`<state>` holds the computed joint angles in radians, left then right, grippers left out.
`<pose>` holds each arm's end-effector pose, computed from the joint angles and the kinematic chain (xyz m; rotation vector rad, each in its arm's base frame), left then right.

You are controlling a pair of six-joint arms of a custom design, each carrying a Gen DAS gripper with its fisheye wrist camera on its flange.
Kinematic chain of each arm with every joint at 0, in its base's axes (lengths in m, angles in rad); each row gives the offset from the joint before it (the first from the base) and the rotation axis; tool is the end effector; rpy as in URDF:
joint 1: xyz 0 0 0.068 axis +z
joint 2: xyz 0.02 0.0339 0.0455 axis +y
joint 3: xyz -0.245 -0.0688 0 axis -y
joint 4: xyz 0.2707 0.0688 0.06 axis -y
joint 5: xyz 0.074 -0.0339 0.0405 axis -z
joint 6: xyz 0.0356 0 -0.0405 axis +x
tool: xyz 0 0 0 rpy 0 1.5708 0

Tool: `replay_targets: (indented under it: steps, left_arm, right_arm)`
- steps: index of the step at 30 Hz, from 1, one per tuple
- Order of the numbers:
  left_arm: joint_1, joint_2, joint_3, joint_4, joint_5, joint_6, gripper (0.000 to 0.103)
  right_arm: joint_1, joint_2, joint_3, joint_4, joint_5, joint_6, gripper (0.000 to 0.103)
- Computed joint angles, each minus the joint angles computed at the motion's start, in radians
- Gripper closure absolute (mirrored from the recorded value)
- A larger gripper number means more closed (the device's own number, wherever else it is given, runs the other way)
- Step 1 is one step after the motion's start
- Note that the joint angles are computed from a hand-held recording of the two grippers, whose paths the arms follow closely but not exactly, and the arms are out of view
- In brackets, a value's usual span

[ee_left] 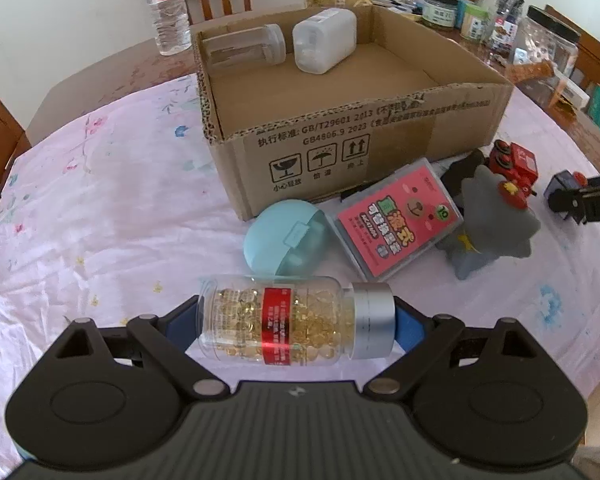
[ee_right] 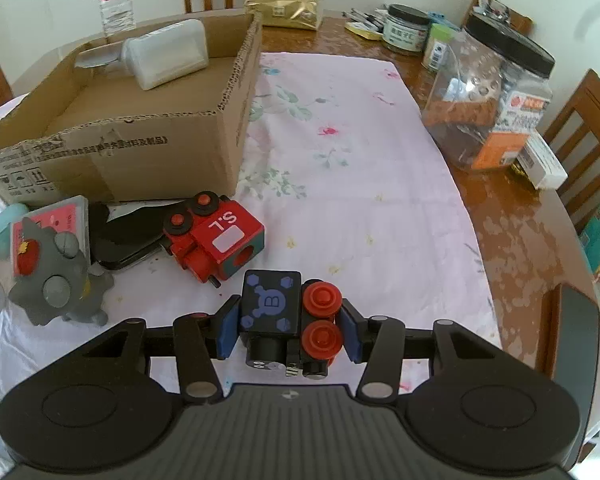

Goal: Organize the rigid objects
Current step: 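Lift the capsule bottle into the box with left tool while right tool drops the toy inside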

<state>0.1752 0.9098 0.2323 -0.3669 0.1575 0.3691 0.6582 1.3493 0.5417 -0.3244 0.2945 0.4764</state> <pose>0.1713 0.0246 0.0896 0.3060 2.5762 -0.0093 0.1982 0.1402 0.1005 -0.1514 2.6142 -0.0138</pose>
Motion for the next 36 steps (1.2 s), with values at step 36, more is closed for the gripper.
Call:
replay_targets:
  steps: [36]
  left_arm:
    - [-0.15, 0.247, 0.345, 0.164, -0.073, -0.196, 0.007]
  right_arm:
    - [-0.118, 0.147, 0.445, -0.05, -0.235, -0.458, 0.048]
